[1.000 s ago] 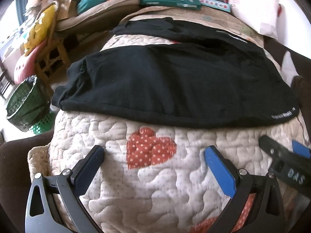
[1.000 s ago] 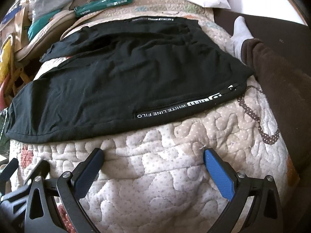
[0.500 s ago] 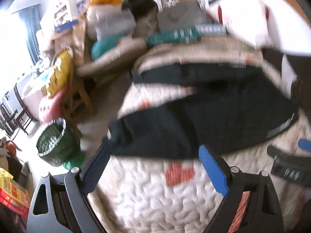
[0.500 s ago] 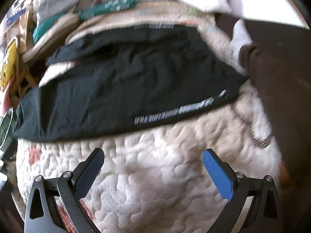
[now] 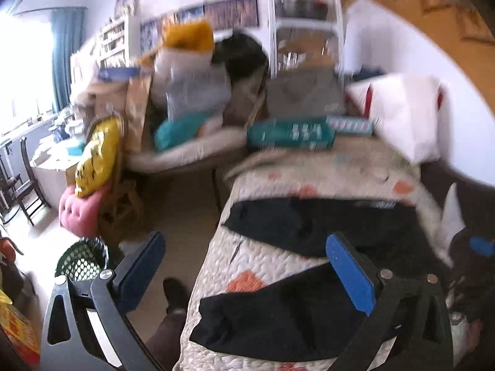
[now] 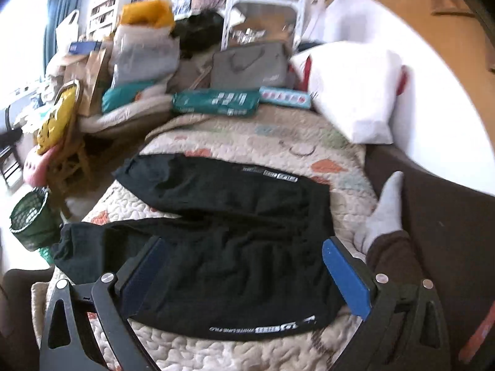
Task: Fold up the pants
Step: 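Lower both grippers onto the pants waistband and close them on it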
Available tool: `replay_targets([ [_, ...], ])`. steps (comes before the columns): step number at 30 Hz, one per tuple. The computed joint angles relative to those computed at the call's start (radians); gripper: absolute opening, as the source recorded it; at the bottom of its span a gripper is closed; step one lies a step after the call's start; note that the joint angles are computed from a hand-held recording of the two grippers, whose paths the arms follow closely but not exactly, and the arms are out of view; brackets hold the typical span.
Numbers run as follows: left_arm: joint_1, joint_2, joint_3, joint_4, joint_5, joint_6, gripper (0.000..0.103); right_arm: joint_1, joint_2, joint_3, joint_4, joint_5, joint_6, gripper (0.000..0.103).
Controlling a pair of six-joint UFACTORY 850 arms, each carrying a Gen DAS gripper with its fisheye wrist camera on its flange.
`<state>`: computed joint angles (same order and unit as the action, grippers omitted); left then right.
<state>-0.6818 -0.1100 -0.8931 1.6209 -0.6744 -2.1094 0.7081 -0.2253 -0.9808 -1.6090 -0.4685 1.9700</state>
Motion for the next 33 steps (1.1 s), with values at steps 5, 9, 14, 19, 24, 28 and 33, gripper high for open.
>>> replay_targets([
  [5, 0.137, -0.083, -0.064, -0.141, 0.288, 0.134, 0.103, -0.116, -0.064, -0.093, 0.212, 0.104, -0.242, 0.100],
  [9, 0.256, -0.147, -0.116, -0.520, 0.520, 0.491, 0.103, -0.203, -0.145, -0.194, 0.529, 0.157, -0.531, 0.099],
  [14, 0.332, -0.244, -0.191, -1.013, 0.636, 1.013, 0.103, -0.274, -0.291, -0.372, 0.912, 0.141, -0.951, 0.096],
  [19, 0.387, -0.445, -0.432, -1.443, 0.534, 1.536, 0.068, -0.307, -0.434, -0.546, 1.011, 0.095, -1.065, 0.096],
  [24, 0.463, -0.674, -0.699, -1.845, 0.447, 1.884, 0.059, -0.325, -0.547, -0.684, 1.141, 0.099, -1.189, 0.096],
  [28, 0.486, -0.824, -0.889, -1.803, 0.370, 1.849, 0.059, -0.340, -0.636, -0.798, 1.290, 0.090, -1.368, 0.096],
  [33, 0.497, -0.960, -1.086, -1.840, 0.258, 1.925, 0.061, -0.367, -0.754, -0.978, 1.465, 0.064, -1.563, 0.096],
])
